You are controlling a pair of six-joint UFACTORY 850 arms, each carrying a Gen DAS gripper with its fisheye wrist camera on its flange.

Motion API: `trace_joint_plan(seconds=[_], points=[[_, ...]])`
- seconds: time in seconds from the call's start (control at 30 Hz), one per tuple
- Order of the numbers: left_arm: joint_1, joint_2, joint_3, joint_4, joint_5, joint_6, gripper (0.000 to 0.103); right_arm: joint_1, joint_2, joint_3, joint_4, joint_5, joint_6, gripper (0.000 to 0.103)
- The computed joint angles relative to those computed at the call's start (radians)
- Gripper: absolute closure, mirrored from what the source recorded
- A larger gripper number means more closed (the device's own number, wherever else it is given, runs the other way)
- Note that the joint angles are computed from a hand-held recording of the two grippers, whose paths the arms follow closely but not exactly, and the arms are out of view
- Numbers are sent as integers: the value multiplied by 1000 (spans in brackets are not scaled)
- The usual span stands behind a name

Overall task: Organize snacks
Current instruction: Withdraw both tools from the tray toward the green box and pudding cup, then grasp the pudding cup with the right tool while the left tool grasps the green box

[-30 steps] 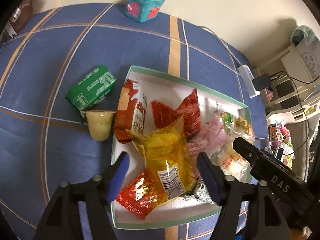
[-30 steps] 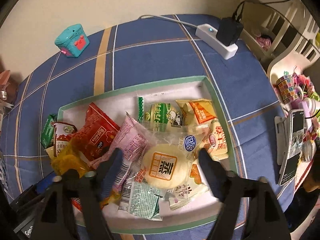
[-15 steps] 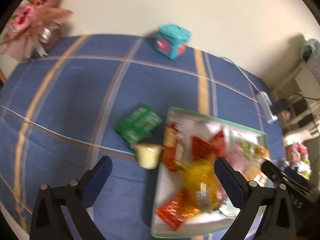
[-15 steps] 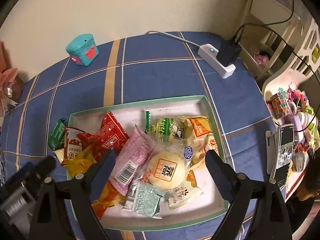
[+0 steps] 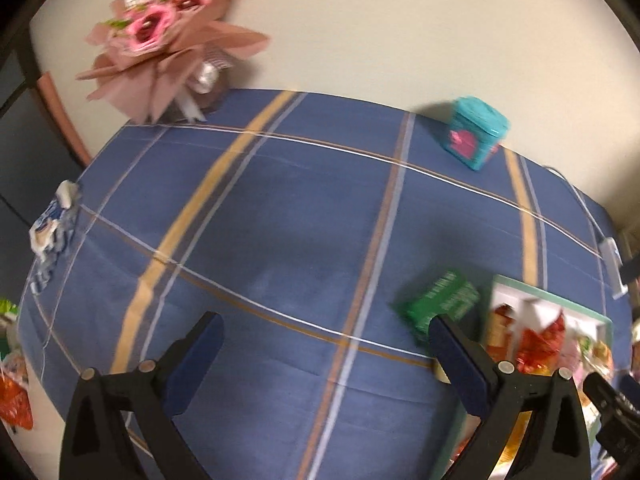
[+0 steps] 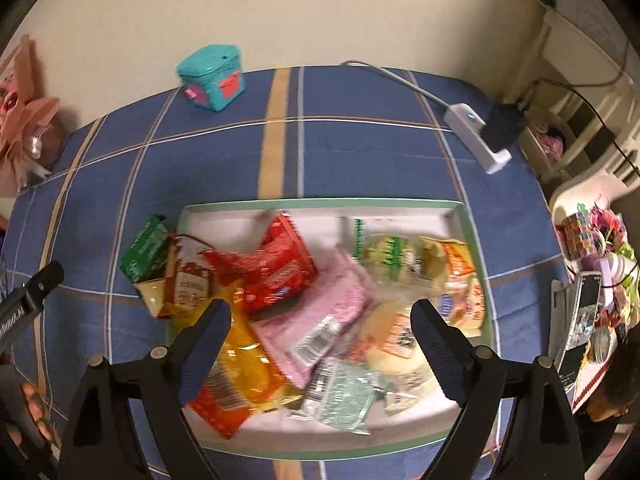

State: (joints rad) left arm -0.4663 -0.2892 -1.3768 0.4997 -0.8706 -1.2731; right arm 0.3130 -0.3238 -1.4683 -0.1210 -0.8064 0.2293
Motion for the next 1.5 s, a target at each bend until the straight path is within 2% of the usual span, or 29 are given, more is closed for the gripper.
trace_joint_plan(seconds=[0.43, 0.83, 1.07, 1.1, 1.13, 1.17, 1.23, 1.37, 1.5], points=[[62, 60, 83, -14, 13, -8, 0, 96, -51, -45, 39, -13, -14, 11], [99, 34, 102, -91, 15, 93, 0, 149, -96, -68, 113, 30, -72, 11], [127, 35, 123, -134, 43, 117, 0, 163, -112, -72, 135, 69, -64, 12], [130, 34, 124, -140, 47, 123, 0, 163, -115, -73, 150, 76, -72, 13], [132, 32, 125, -144, 48, 127, 0, 162, -119, -77, 163, 80, -81, 20], [135, 31, 126, -148, 50, 133, 0, 162, -123, -80, 173, 83, -86, 31], [140, 31, 130, -155, 55, 140, 0, 164, -130, -85, 177, 83, -85, 41], [151, 30, 136, -179, 73, 156, 0, 168, -149, -99, 178, 74, -87, 52], [158, 23, 139, -201, 86, 174, 0, 173, -178, -117, 153, 61, -66, 53]])
